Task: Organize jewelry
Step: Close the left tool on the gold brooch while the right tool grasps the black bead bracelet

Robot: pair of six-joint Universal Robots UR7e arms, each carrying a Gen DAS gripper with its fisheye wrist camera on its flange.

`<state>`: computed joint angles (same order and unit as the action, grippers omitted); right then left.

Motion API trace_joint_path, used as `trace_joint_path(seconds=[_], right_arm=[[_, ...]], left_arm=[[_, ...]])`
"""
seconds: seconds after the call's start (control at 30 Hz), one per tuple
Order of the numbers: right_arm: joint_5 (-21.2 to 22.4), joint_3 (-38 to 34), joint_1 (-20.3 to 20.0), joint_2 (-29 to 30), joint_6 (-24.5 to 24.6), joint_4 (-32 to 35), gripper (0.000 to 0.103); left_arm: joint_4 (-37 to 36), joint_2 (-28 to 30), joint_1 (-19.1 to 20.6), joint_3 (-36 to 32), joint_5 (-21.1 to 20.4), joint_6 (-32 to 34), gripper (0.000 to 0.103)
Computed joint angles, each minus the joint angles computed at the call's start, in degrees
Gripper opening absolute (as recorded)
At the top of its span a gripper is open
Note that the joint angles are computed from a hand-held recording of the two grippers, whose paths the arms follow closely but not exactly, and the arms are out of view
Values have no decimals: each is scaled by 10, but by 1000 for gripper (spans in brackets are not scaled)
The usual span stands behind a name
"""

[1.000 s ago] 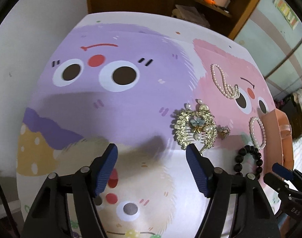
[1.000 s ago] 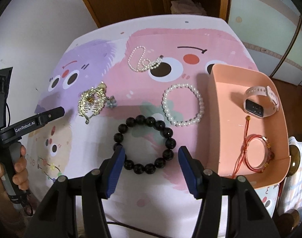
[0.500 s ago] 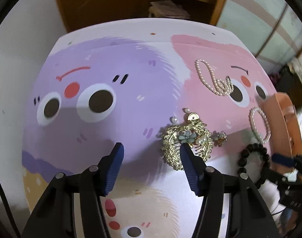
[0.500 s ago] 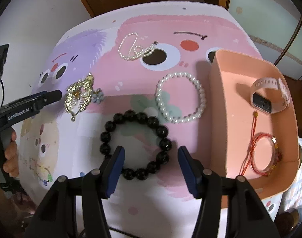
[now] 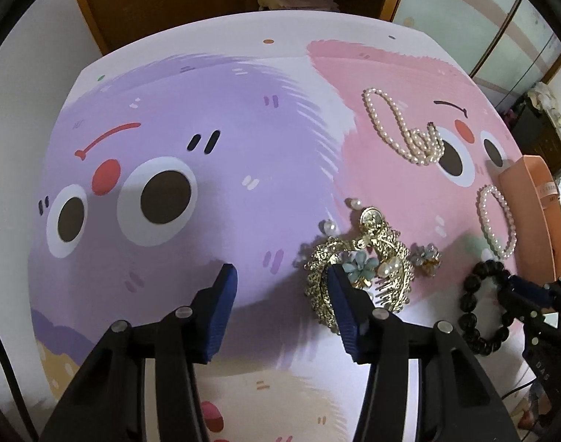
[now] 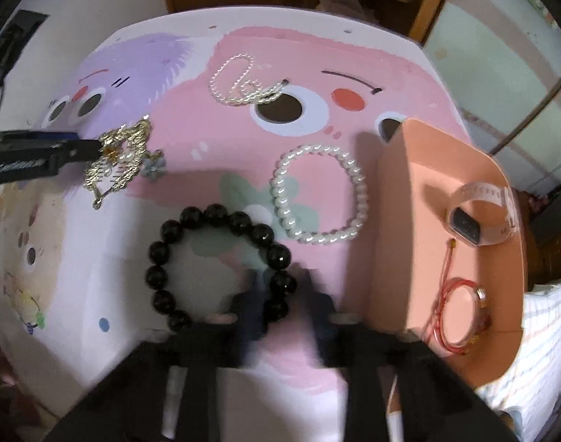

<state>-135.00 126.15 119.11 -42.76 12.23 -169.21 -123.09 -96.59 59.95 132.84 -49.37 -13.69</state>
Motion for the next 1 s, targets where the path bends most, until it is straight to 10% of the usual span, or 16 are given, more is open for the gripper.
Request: trace_joint_path(seconds=[0.8, 0.9, 1.0], right_arm=[[19, 10, 2, -6, -4, -8, 15], [19, 12, 1, -8, -5, -9, 15], [20, 14, 2, -8, -4, -12, 15]], left_arm=[[28, 52, -5, -33, -31, 59, 49], [24, 62, -5, -39, -47, 73, 21], [30, 67, -11, -41, -51, 67, 15]])
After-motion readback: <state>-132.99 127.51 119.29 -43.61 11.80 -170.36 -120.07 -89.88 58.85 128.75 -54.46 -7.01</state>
